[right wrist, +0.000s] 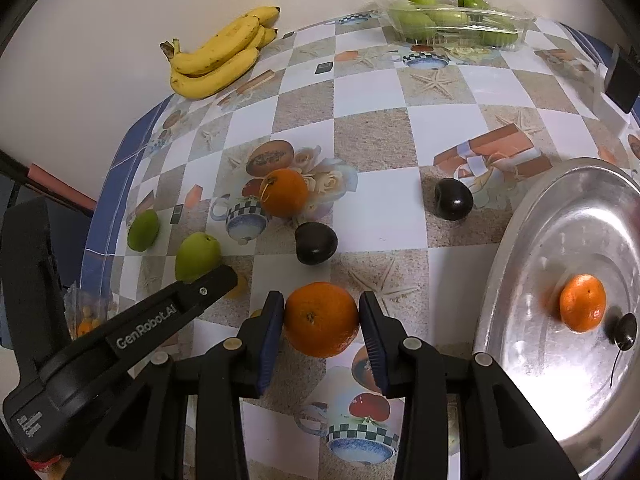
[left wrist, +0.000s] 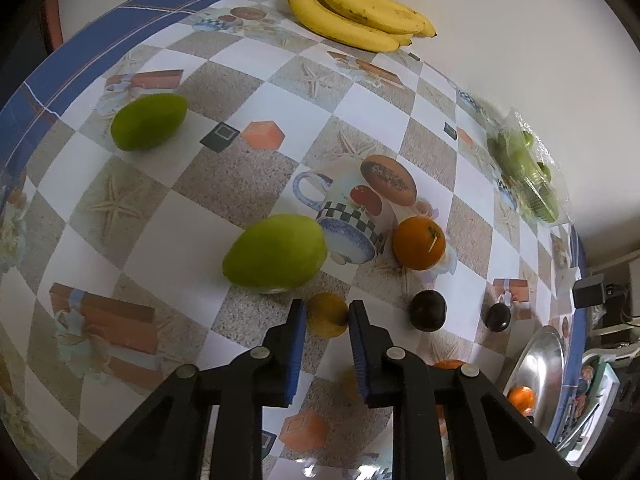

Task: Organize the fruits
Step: 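Grasp an orange with the right tool while the left tool grasps a small yellow-brown fruit, then carry the orange and the yellow-brown fruit over the steel bowl with both tools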

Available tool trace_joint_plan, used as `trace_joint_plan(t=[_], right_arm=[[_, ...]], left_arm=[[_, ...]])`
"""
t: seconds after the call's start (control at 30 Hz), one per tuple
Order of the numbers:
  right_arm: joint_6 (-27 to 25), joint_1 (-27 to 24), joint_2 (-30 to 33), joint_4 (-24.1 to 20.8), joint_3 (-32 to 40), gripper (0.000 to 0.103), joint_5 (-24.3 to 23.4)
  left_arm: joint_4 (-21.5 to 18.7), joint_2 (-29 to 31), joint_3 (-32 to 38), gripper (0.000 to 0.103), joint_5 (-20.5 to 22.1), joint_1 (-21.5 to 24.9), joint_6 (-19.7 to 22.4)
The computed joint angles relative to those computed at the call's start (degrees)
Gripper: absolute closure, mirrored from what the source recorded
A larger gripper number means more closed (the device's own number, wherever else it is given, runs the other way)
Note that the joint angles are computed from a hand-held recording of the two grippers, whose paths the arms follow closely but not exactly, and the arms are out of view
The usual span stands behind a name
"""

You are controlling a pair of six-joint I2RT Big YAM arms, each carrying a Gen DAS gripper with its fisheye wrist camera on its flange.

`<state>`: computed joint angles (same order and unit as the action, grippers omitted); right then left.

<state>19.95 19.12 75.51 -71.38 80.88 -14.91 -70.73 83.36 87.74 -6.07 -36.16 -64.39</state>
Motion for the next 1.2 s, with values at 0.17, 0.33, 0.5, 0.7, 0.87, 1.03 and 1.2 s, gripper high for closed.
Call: trace_joint_plan(t=[0.17,0.33,0.5,0.7,0.87,1.03,1.2], right_arm=[[-0.13,-0.39,-0.37,0.05,-0.1,0.063,-0.92],[-0.01,-0.89,-0.62,-0.05,-0.26,0.063,-1.84],[0.07,-1.43,-0.84,-0.12,-0.29,0.063,-2.72],[0.29,-1.99,-1.15,-0.54,-0.2,0.063,-2.9],[0.32,-2.98,-1.39,-1.46,-0.05,0.063,-1.66],[0.3,-5.46,-2.12,-2.2,0.08,0.063,0.31],[0.45,-9.63,-3.29,-2.98,-0.11,0.063,1.48]], left_arm=[[-1.14,0.86,1.04,0.08,-1.34,-0.43,0.81],[-1.97,1.5,1.77,0.08,-2.43,-0.84,1.18],[-3.14,1.71,2.25,0.08,-3.76,-1.03,1.2],[-4.06,1.48,3.35,0.08,-5.78,-1.56,1.17],[-5.19,1.97,5.91,0.08,-8.35,-2.74,1.85],[-6.22,3.26,9.3,0.08,-10.52,-4.58,3.13],[-7.57,6.04,14.1,0.08,-12.14,-7.09,5.52]])
